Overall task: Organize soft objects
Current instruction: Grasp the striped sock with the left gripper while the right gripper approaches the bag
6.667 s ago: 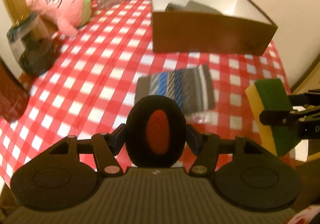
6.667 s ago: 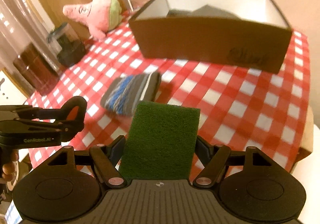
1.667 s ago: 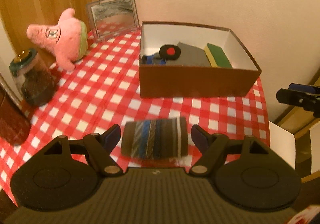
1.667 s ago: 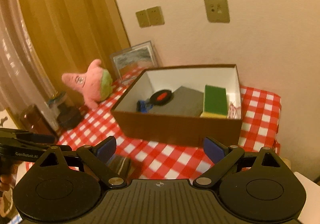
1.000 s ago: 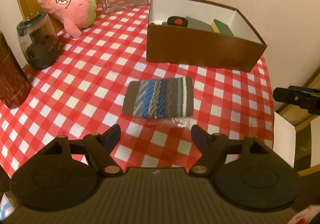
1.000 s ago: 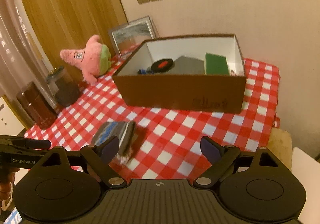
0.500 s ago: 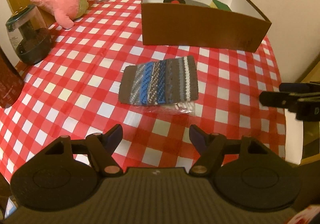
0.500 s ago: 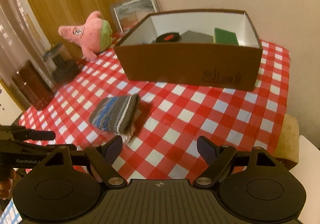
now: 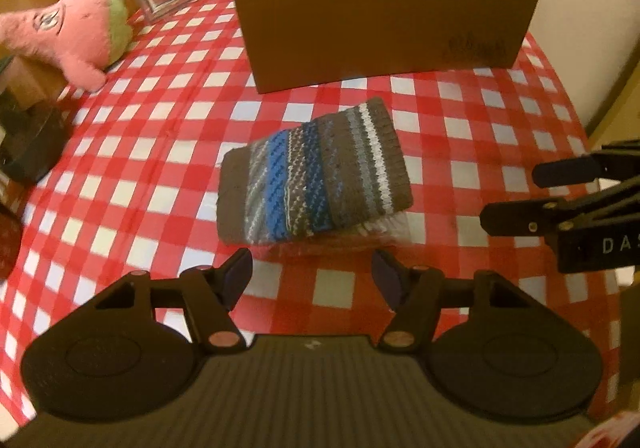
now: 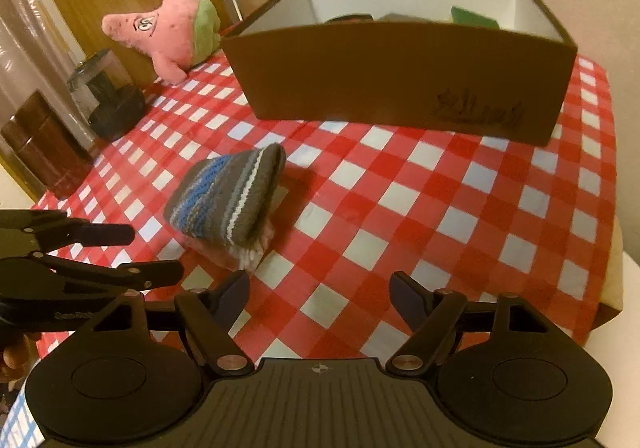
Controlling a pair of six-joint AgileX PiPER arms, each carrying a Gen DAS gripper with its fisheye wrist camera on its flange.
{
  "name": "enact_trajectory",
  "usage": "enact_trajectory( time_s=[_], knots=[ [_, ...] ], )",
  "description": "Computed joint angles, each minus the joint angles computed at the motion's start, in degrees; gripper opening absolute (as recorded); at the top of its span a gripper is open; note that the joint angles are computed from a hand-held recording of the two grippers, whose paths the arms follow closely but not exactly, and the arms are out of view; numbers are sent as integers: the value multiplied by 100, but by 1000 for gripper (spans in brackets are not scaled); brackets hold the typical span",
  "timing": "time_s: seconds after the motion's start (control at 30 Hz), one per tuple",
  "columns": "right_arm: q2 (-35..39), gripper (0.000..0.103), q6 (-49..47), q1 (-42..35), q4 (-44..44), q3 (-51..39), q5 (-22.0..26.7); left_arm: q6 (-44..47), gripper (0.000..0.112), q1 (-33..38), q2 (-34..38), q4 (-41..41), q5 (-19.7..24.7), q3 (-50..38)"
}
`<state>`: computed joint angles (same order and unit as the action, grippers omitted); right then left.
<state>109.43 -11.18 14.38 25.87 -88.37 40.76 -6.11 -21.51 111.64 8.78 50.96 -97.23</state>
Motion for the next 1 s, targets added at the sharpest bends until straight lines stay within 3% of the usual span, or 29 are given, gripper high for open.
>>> enact_trajectory(
  time_s=[0.3,0.53,0.57,0.63,0.7,0.73,0.8,1.0],
  knots=[
    [399,77,183,54,-49,-343,89,613,64,42,274,168,-378,-92],
    [580,77,361,12,-102,-533,197,1011,62,95,601,72,-392,-385],
    [601,77,374,0,-95,-556,205,1119,58,142,659,-67,-334,-471],
    [623,77,371,-16,-50,-576,203,1396,38,276,721,-494,-230,-589],
    [641,77,332,-26,32,-597,198,1600,11,438,727,-965,-172,-639],
    [643,77,288,-29,83,-593,187,1643,6,502,735,-1123,-123,-667],
    [648,77,216,-20,164,-587,163,1672,0,643,709,-1405,-95,-676],
    [778,77,38,70,331,-742,175,1768,0,828,563,-1689,-135,-646]
  ],
)
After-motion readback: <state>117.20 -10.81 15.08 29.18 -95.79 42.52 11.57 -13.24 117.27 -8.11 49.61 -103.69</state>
